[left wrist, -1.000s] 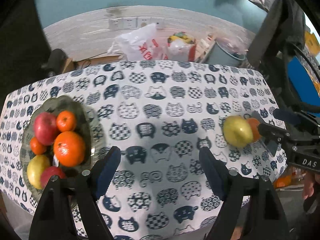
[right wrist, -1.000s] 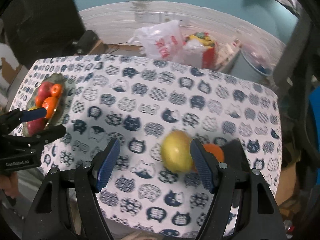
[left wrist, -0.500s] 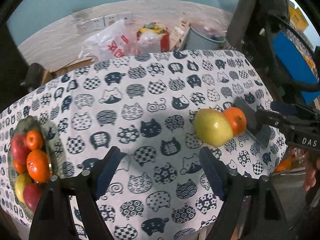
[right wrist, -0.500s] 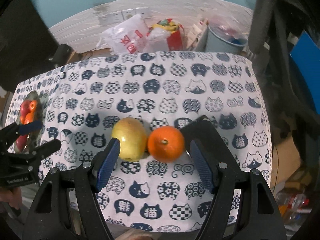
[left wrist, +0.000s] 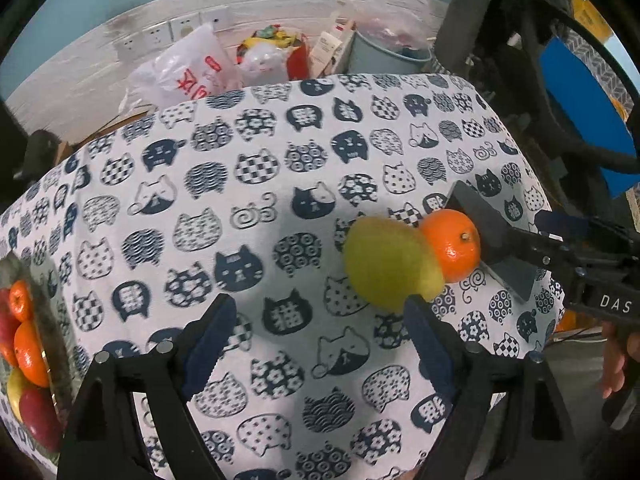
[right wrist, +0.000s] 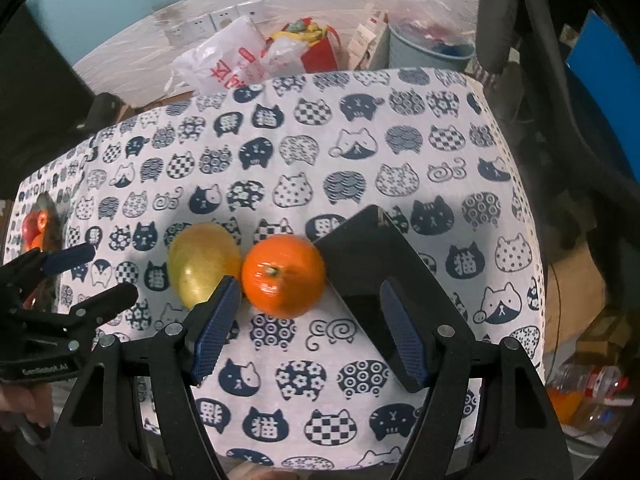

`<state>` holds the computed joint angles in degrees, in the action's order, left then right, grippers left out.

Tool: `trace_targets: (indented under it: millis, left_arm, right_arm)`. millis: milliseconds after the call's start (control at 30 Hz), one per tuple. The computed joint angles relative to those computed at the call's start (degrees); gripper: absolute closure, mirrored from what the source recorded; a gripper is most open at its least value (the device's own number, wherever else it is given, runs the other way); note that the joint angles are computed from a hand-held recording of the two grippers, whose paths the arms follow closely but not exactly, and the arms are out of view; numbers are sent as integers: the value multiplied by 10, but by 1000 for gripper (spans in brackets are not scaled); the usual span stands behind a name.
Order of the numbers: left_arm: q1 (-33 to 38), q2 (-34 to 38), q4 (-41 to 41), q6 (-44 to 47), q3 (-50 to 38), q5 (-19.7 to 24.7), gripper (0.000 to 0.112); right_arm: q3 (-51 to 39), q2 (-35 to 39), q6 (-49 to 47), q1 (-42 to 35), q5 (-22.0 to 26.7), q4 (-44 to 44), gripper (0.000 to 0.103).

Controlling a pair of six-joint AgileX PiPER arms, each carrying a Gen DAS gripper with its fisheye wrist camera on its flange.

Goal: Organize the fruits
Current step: 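Grasp the green pear with the left gripper while the right gripper grasps the small tangerine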

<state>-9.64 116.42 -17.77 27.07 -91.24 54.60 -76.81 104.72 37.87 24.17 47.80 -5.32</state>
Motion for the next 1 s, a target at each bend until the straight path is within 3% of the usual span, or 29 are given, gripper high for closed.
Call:
trace_targets:
  millis: [433, 700, 1000]
  left_arm:
    - [-54, 53, -4, 1, -33, 10, 23]
    - [-83, 91, 30, -17, -53, -3, 22]
    - [-79, 111, 12, 13, -65, -15, 22]
  right_arm:
    - [49, -1, -28, -44, -39, 36, 30]
    - [41, 17, -43, -53, -42, 53, 30]
    - [27, 35, -53, -51, -36, 62, 30]
